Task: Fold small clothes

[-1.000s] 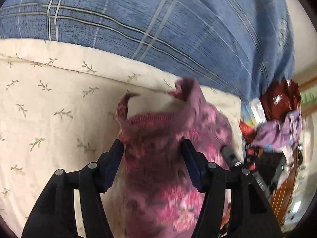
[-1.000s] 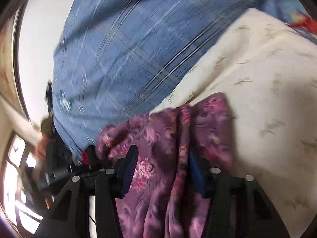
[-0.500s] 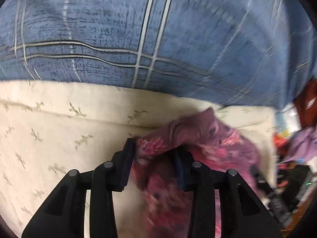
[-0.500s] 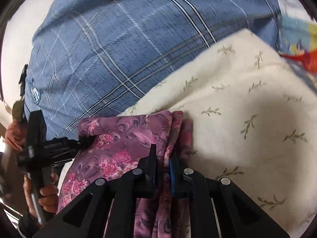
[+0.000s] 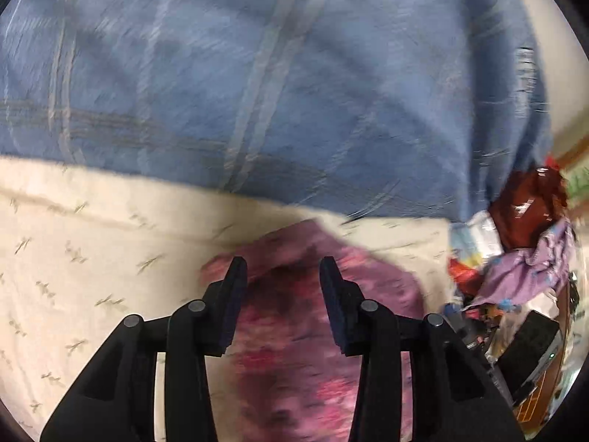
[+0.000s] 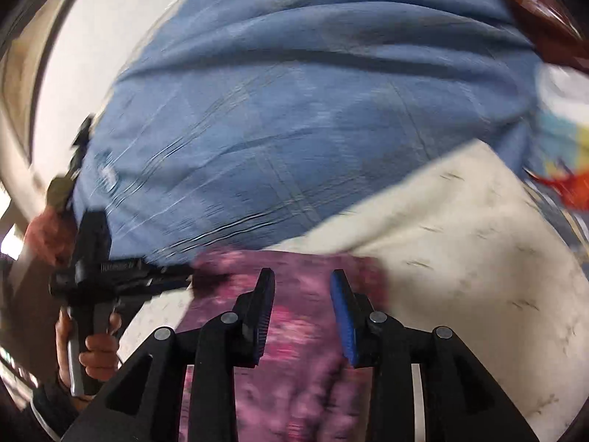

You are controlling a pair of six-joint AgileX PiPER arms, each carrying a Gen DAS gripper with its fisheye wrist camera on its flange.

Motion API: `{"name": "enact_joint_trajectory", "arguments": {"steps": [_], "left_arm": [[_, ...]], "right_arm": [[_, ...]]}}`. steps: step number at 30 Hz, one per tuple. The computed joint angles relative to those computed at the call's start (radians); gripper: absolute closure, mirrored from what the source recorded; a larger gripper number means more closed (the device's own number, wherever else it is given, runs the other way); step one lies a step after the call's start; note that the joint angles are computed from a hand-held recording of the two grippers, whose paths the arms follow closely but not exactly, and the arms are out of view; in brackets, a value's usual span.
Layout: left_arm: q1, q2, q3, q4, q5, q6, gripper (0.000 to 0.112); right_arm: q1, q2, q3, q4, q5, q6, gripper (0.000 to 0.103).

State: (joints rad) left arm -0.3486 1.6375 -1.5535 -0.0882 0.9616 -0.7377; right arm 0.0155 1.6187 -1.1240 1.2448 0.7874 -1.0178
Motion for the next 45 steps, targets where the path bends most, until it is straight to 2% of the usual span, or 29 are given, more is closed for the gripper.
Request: {"name": "enact_joint_trajectory", "arguments": {"steps": [1,2,4,7,9,10,11,13,15,19,21,23,26,28,30,31,32,34,36,37,38,40,41,43,44,45], "left_arm": [[-0.013,0.042,-0.056,0.020,0.036,0.011,0.070],[-0.033,0.112,-0.144,0.050,0.112,0.024,0.069],[-0.031,0.233,-0.262,0.080,0.196,0.058,0.069],[0.017,0.274,-0.228,0.107,0.204,0.084,0.069],[0.063,0.308,-0.181,0.022,0.178,0.102,0.067],[0.077,0.281,-0.121,0.002,0.113,0.102,0.066],[0.078,0.262,-0.100,0.003,0.088,0.104,0.065],[0.117,0.220,-0.060,-0.083,0.090,0.134,0.068],[0.168,0.123,0.039,-0.171,0.048,0.178,0.068],[0.210,-0.114,0.228,-0.247,0.019,0.235,0.067],[0.157,-0.231,0.322,-0.240,0.020,0.202,0.067],[0.054,-0.306,0.388,-0.211,0.007,0.154,0.067],[-0.184,-0.303,0.414,-0.017,-0.037,-0.071,0.064],[-0.291,-0.327,0.494,0.085,-0.091,-0.231,0.062],[-0.314,-0.355,0.565,0.127,-0.154,-0.311,0.043],[-0.303,-0.382,0.590,0.120,-0.159,-0.316,0.043],[-0.275,-0.408,0.614,0.087,-0.172,-0.285,0.044],[-0.244,-0.427,0.593,0.048,-0.119,-0.251,0.044],[-0.263,-0.486,0.605,0.042,-0.077,-0.264,0.047],[-0.310,-0.495,0.616,0.061,-0.093,-0.311,0.047],[-0.348,-0.529,0.626,0.070,-0.088,-0.338,0.047],[-0.437,-0.557,0.627,0.124,-0.075,-0.427,0.047],[-0.490,-0.563,0.630,0.156,-0.080,-0.480,0.047],[-0.579,-0.528,0.615,0.219,-0.057,-0.558,0.046],[-0.607,-0.479,0.599,0.236,-0.025,-0.569,0.046],[-0.599,-0.441,0.595,0.221,-0.027,-0.551,0.047]], "right_arm": [[0.033,0.012,-0.026,-0.031,-0.002,0.011,0.070],[0.071,0.030,-0.059,-0.092,-0.026,0.058,0.070],[0.161,0.097,-0.154,-0.264,-0.097,0.228,0.071],[0.169,0.197,-0.243,-0.412,-0.104,0.426,0.075],[0.139,0.276,-0.300,-0.421,-0.045,0.483,0.085],[0.125,0.285,-0.295,-0.376,-0.036,0.453,0.085],[0.121,0.286,-0.293,-0.363,-0.036,0.435,0.087],[0.136,0.277,-0.298,-0.413,-0.045,0.450,0.087],[0.133,0.253,-0.288,-0.424,-0.035,0.457,0.081],[0.043,0.096,-0.109,-0.213,0.000,0.296,0.075],[0.004,0.026,-0.027,-0.152,0.024,0.236,0.071],[-0.038,-0.043,0.074,-0.063,0.067,0.158,0.071],[-0.062,-0.135,0.213,0.042,0.121,0.024,0.071],[-0.032,-0.167,0.276,0.053,0.071,-0.024,0.071],[0.036,-0.173,0.308,-0.009,-0.051,0.021,0.073],[0.074,-0.152,0.330,-0.044,-0.134,0.020,0.077],[0.097,-0.162,0.347,-0.039,-0.177,-0.004,0.077],[0.118,-0.182,0.330,-0.115,-0.199,0.052,0.078],[0.117,-0.210,0.296,-0.234,-0.171,0.189,0.075],[0.097,-0.240,0.295,-0.234,-0.127,0.200,0.071],[0.061,-0.266,0.316,-0.203,-0.080,0.170,0.070],[-0.038,-0.301,0.350,-0.157,0.071,0.112,0.066],[-0.070,-0.324,0.381,-0.159,0.098,0.104,0.062],[-0.125,-0.355,0.452,-0.148,0.130,0.069,0.059],[-0.125,-0.364,0.482,-0.145,0.115,0.055,0.063],[-0.091,-0.375,0.498,-0.173,0.061,0.074,0.070]]}}
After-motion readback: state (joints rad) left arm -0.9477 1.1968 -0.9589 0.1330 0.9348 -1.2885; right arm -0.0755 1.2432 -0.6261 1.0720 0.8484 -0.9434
